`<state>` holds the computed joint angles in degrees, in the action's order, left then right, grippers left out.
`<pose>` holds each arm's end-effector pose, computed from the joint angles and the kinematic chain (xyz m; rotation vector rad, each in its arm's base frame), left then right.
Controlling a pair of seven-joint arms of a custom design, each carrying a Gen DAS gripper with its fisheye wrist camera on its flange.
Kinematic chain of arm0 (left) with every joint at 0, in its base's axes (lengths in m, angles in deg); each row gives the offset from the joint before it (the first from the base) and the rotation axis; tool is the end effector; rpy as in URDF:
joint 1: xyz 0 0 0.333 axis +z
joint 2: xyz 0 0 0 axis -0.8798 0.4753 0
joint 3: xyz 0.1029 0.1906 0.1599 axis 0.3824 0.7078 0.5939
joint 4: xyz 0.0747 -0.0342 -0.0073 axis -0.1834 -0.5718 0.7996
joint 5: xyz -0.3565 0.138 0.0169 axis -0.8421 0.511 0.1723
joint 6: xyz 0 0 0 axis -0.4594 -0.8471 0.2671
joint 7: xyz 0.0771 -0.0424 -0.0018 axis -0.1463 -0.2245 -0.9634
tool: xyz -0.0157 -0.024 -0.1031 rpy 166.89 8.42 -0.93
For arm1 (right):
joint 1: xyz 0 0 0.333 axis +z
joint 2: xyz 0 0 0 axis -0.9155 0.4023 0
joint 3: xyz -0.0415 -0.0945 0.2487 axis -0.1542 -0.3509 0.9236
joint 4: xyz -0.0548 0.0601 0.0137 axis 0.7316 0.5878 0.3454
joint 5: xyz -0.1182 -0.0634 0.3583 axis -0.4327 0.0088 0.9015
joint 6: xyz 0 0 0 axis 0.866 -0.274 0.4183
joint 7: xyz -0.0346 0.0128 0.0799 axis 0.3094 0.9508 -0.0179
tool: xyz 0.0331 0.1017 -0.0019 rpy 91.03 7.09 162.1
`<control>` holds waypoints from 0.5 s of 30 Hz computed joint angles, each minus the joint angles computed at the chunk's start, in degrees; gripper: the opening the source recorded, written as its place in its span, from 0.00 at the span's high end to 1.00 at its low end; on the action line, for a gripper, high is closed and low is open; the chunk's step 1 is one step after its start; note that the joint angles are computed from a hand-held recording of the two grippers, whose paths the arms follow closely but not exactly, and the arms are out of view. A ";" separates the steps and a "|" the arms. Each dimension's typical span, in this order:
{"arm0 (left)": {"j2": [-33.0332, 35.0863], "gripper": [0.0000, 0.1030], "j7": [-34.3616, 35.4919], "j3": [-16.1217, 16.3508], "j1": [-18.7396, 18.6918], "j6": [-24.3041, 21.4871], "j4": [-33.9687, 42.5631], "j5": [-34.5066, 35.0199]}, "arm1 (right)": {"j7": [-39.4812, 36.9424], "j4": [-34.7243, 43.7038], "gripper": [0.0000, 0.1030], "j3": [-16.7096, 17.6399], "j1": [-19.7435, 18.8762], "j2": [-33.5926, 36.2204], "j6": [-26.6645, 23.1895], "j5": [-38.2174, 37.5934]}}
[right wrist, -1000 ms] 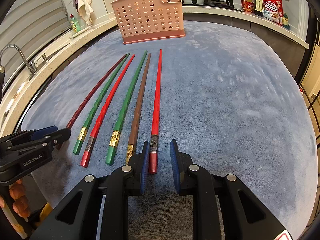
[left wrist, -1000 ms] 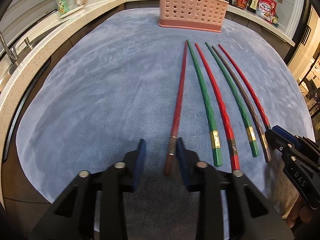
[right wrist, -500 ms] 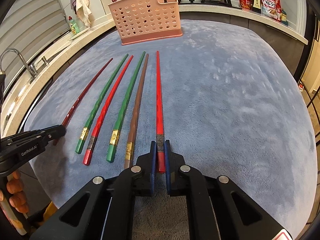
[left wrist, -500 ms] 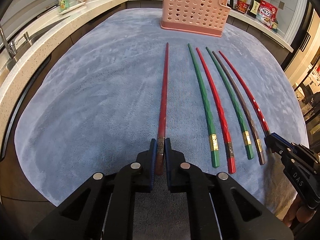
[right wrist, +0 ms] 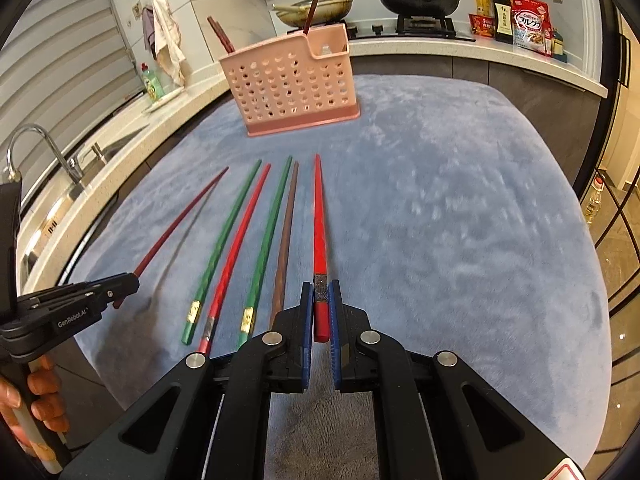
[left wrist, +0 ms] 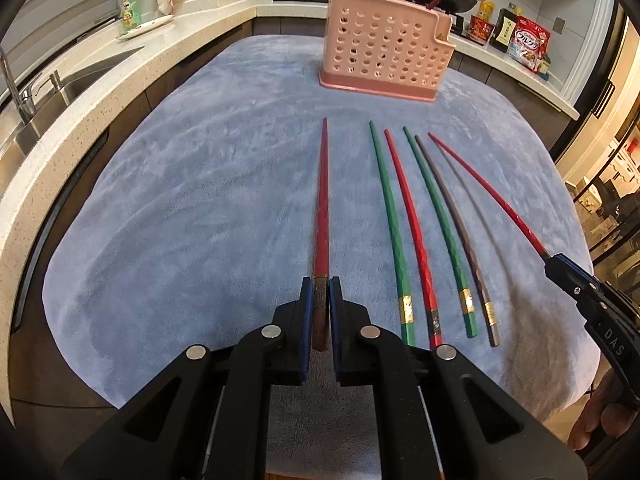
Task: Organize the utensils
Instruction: 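Lift both red chopsticks upright and carry them over the pink holder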
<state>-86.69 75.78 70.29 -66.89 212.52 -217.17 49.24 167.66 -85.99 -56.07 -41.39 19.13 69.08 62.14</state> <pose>0.4119 -0.1466 0.5488 -2.1852 1.5470 -0.5491 0.4901 0.3167 0.5424 -1.9892 1.3680 -0.2520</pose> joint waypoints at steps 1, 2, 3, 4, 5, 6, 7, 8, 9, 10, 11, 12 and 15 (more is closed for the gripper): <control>0.05 0.92 0.12 0.08 0.06 -0.18 0.48 0.07 | 0.03 0.19 0.93 -0.04 -0.03 -0.12 0.14 0.04; 0.04 0.92 0.25 0.19 0.09 -0.26 0.71 0.05 | -0.02 0.38 0.93 -0.10 -0.07 -0.24 0.41 0.15; 0.01 0.92 0.31 0.29 0.16 -0.29 0.98 0.05 | -0.07 0.51 0.93 -0.12 -0.08 -0.29 0.56 0.25; -0.04 0.92 0.32 0.37 0.30 -0.23 1.29 0.10 | -0.16 0.74 0.93 -0.18 -0.12 -0.33 0.79 0.40; -0.05 0.92 0.37 0.41 0.42 -0.21 1.55 0.17 | -0.20 1.15 0.93 -0.24 -0.20 -0.32 1.04 0.35; -0.12 0.92 0.33 0.44 0.61 -0.15 1.95 0.30 | -0.11 1.27 0.93 -0.23 -0.23 -0.40 1.23 0.23; -0.19 0.92 0.41 0.56 0.73 -0.01 2.19 0.32 | -0.15 1.68 0.93 -0.28 -0.30 -0.41 1.55 0.16; -0.34 0.92 0.47 0.64 0.85 0.18 2.38 0.36 | -0.16 2.07 0.93 -0.32 -0.36 -0.41 1.89 0.09; -0.46 0.92 0.49 0.65 1.13 0.36 2.80 0.63 | -0.10 2.42 0.93 -0.33 -0.41 -0.40 2.11 -0.01; -0.50 0.92 0.36 0.52 1.39 0.43 3.14 0.89 | -0.09 2.82 0.93 -0.37 -0.48 -0.36 2.32 -0.10; -0.49 0.92 0.38 0.52 1.64 0.60 3.60 1.16 | -0.14 3.62 0.93 -0.44 -0.57 -0.12 2.59 -0.17; -0.40 0.92 0.42 0.53 1.83 0.69 4.00 1.33 | -0.17 4.16 0.93 -0.46 -0.63 0.04 2.78 -0.18; -0.12 0.92 0.48 0.58 2.62 1.32 5.52 2.15 | -0.60 6.56 0.93 -0.61 -0.86 0.92 3.46 0.07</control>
<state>-86.81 76.26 70.87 -64.27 213.84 -211.65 51.39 167.06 -79.43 -56.68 -42.25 20.05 72.54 62.20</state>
